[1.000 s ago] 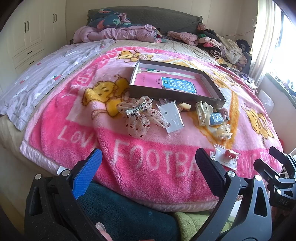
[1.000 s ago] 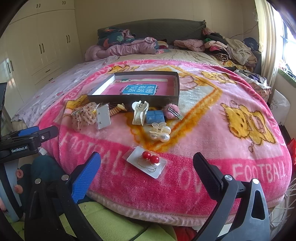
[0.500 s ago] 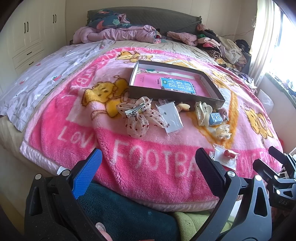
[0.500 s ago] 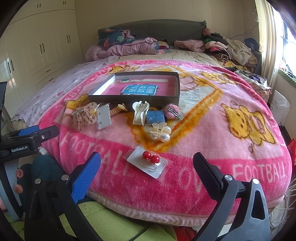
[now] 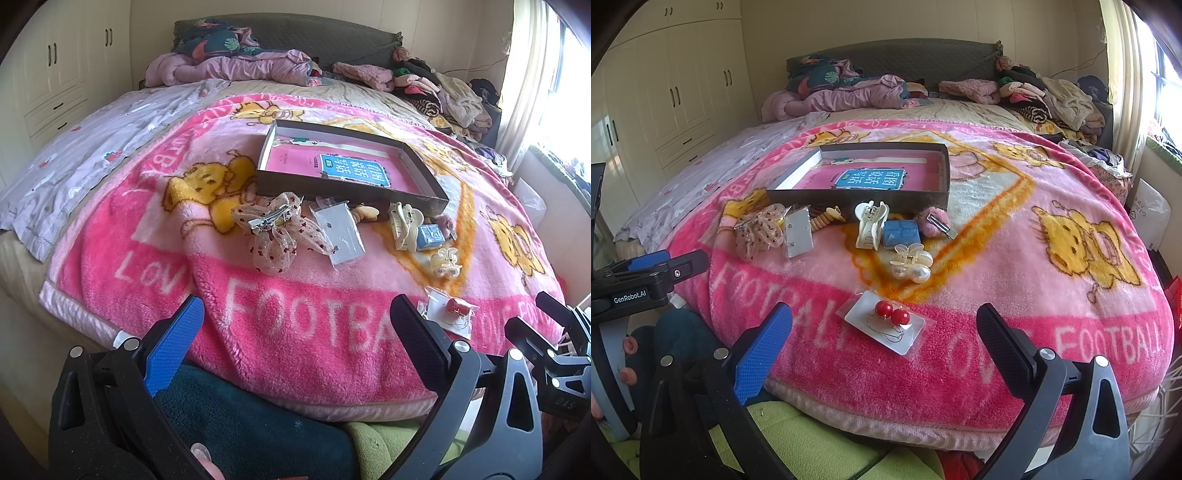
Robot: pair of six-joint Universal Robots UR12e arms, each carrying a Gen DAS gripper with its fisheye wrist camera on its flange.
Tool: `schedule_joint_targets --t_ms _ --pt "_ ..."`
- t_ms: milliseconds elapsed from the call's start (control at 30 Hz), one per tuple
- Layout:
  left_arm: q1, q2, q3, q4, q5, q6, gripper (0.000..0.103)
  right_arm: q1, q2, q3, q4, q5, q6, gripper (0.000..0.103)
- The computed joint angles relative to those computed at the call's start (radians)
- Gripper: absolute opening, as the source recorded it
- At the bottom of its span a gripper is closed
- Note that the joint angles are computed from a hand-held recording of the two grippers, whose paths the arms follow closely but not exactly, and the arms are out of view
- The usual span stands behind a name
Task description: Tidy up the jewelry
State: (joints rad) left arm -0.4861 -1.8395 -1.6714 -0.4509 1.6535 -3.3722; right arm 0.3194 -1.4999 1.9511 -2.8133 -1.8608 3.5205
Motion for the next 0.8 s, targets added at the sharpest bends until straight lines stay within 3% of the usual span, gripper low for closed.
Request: schedule_joint_targets --t_ms 467,800 --pt "-0.006 -0.004 0.011 -0.001 0.011 -0.011 0.093 0.001 0.001 0.0 -0.003 -0.001 -0.011 0.097" --pt "0.02 -0.001 -0.001 0.01 0.005 -0.037 0.093 -0.01 0.01 -0.013 -0.004 0.039 -0.051 0.097"
